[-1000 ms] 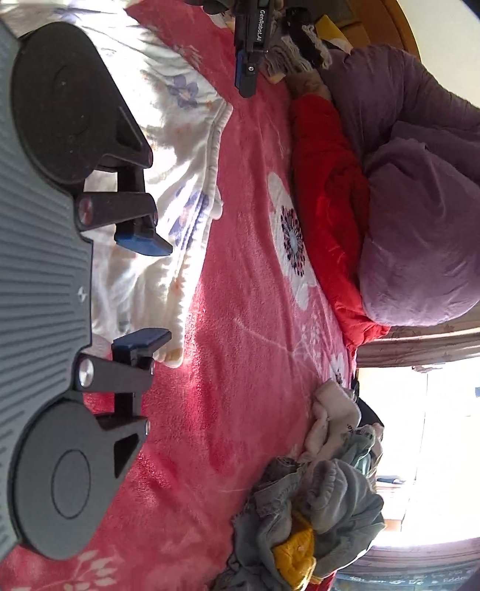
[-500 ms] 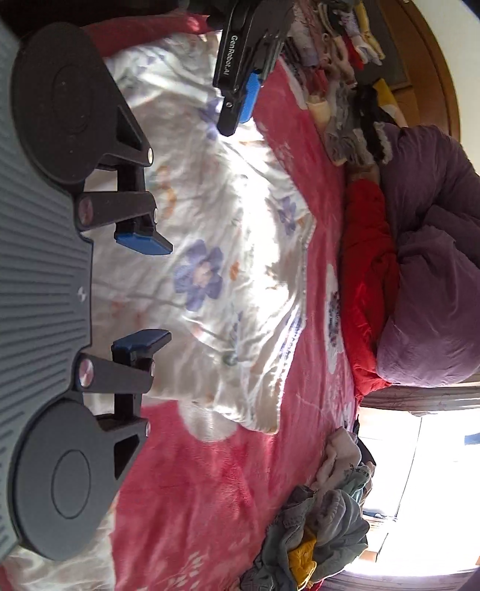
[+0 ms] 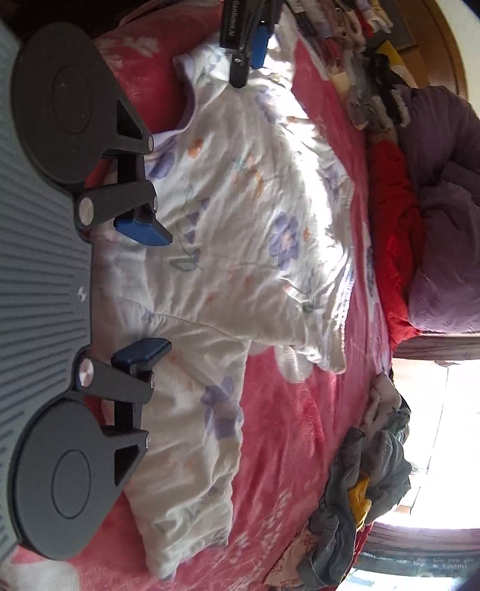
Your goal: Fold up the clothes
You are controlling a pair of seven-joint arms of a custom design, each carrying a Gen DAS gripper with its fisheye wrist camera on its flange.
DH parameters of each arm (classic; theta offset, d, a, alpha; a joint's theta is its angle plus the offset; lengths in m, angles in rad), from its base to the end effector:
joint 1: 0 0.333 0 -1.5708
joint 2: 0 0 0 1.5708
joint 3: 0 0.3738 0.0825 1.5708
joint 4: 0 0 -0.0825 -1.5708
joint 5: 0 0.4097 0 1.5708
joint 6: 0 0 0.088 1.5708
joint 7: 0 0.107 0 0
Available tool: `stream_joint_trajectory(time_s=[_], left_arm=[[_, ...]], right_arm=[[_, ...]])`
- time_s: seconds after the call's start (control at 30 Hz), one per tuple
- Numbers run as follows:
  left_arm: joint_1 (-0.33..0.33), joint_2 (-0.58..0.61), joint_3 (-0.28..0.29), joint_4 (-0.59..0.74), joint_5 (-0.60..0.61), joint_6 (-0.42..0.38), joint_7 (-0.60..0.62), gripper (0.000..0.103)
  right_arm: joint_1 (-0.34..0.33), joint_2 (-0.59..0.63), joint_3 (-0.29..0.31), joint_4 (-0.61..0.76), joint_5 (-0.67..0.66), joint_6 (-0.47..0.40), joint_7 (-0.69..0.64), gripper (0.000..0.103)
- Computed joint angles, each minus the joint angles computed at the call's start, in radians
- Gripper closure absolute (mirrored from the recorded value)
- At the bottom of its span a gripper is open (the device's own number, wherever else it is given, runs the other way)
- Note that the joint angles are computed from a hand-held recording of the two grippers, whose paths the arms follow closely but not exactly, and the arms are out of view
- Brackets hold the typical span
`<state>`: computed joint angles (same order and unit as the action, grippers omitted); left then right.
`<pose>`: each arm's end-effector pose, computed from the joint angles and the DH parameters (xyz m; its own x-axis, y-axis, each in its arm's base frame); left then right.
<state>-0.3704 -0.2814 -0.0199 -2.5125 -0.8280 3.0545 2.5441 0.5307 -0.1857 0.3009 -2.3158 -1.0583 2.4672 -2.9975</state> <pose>0.4586 -0.1268 0.5009 -0.5082 -0.8580 -0.0740 -0.5393 0.3841 -0.7495 0.3462 0.3913 0.4909 -0.0896 -0.9942 -0.0599 -0.6417 0.1036 -0.7599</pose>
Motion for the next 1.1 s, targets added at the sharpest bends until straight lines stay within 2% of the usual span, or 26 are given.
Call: stream_joint_trajectory(time_s=[0.03, 0.07, 0.13, 0.2, 0.3, 0.33, 0.47, 0.53, 0.63, 0.7, 0.77, 0.8, 0.87, 0.93, 1.03, 1.1], left_arm=[[-0.024, -0.016, 0.017, -0.005, -0.045, -0.005, 0.031, 0.051], [-0.013, -0.025, 0.012, -0.010, -0.024, -0.031, 0.004, 0.049], [0.070, -0.022, -0.053, -0.020, 0.082, -0.084, -0.091, 0.046], [0.112, -0.023, -0.087, -0.028, 0.158, -0.110, -0.157, 0.045], [0.027, -0.052, -0.018, -0.032, 0.045, -0.055, -0.121, 0.046], [0.019, -0.056, -0.010, -0.033, 0.021, -0.037, -0.131, 0.046], [0.043, -0.071, 0.004, -0.033, -0.042, -0.014, -0.279, 0.046], [0.066, -0.069, 0.015, -0.023, -0.079, -0.002, -0.372, 0.046], [0.139, -0.057, 0.013, -0.006, -0.094, 0.002, -0.549, 0.046], [0.231, -0.049, -0.024, -0.005, -0.048, -0.006, -0.717, 0.046], [0.302, -0.040, -0.036, -0.006, -0.004, -0.039, -0.873, 0.046], [0.305, -0.036, -0.020, -0.004, -0.006, -0.050, -0.909, 0.046], [0.281, -0.029, 0.023, 0.002, -0.038, -0.054, -0.916, 0.046], [0.290, -0.017, 0.024, 0.007, -0.026, -0.047, -0.941, 0.046], [0.261, 0.021, 0.069, 0.034, -0.093, -0.054, -0.904, 0.046], [0.239, 0.045, 0.096, 0.058, -0.182, -0.063, -0.839, 0.046]], right_arm=[[0.001, -0.009, 0.000, -0.008, 0.013, 0.006, 0.022, 0.040], [0.005, -0.013, -0.008, -0.019, 0.052, 0.023, 0.021, 0.039], [0.003, -0.021, -0.015, -0.044, 0.098, 0.063, 0.031, 0.038], [-0.013, -0.038, 0.001, -0.059, 0.062, 0.078, 0.102, 0.039], [-0.036, -0.081, 0.021, -0.087, 0.021, 0.087, 0.244, 0.039], [-0.042, -0.098, 0.025, -0.105, 0.014, 0.100, 0.297, 0.039], [-0.088, -0.166, 0.040, -0.191, -0.010, 0.180, 0.552, 0.040], [-0.137, -0.200, 0.070, -0.228, -0.089, 0.219, 0.736, 0.041], [-0.171, -0.227, 0.099, -0.252, -0.178, 0.216, 0.907, 0.041], [-0.173, -0.231, 0.097, -0.258, -0.213, 0.203, 0.964, 0.042], [-0.171, -0.238, 0.094, -0.267, -0.242, 0.181, 1.019, 0.043], [-0.169, -0.242, 0.092, -0.272, -0.259, 0.171, 1.051, 0.043], [-0.168, -0.255, 0.081, -0.289, -0.299, 0.161, 1.130, 0.043], [-0.167, -0.267, 0.071, -0.305, -0.346, 0.150, 1.229, 0.043], [-0.159, -0.275, 0.052, -0.326, -0.414, 0.123, 1.370, 0.043], [-0.149, -0.276, 0.036, -0.337, -0.451, 0.102, 1.449, 0.044]])
